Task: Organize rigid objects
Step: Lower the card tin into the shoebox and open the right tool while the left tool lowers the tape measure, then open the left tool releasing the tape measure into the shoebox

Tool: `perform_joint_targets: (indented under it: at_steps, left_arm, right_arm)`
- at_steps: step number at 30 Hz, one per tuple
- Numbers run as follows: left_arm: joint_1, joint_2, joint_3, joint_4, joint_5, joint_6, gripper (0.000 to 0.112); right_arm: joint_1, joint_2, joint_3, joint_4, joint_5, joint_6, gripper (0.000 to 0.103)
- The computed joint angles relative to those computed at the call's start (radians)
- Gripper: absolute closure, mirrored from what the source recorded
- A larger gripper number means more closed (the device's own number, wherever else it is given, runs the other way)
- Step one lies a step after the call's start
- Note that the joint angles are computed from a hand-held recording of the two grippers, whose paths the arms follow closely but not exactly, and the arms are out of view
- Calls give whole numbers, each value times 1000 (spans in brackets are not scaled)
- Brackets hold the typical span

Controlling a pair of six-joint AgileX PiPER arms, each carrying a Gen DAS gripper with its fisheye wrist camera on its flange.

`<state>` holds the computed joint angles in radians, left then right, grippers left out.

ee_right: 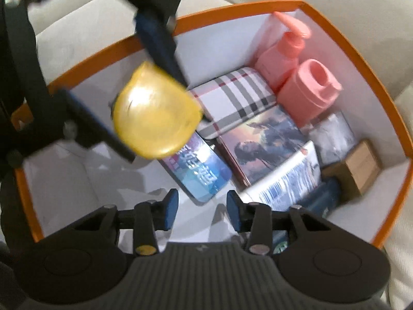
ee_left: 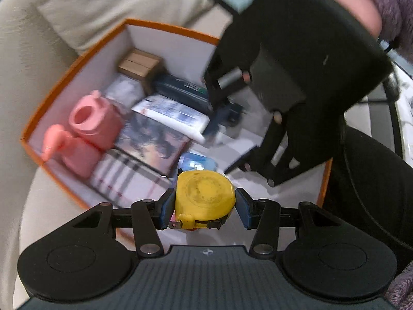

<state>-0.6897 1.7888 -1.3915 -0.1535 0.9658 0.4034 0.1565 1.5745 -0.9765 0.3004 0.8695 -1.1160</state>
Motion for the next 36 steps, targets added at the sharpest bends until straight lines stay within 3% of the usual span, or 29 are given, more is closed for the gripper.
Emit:
perform_joint_targets:
  at_steps: [13,19,27,36]
  left_arm:
    - [-3,193,-173,-73,177,-79,55]
    - [-33,242,-199,0,207,-149,55]
    - [-47,228,-158,43,192,-190,53]
    - [-41,81,-98,40,168,-234,50]
  right_arm:
    - [-44,-31,15,-49,-9,60,55]
    - [-69,-84,42,-38,12,46,54]
    - [-77,-118,66,-50,18,57,54]
    - [-82,-187,34,-69,84,107,52]
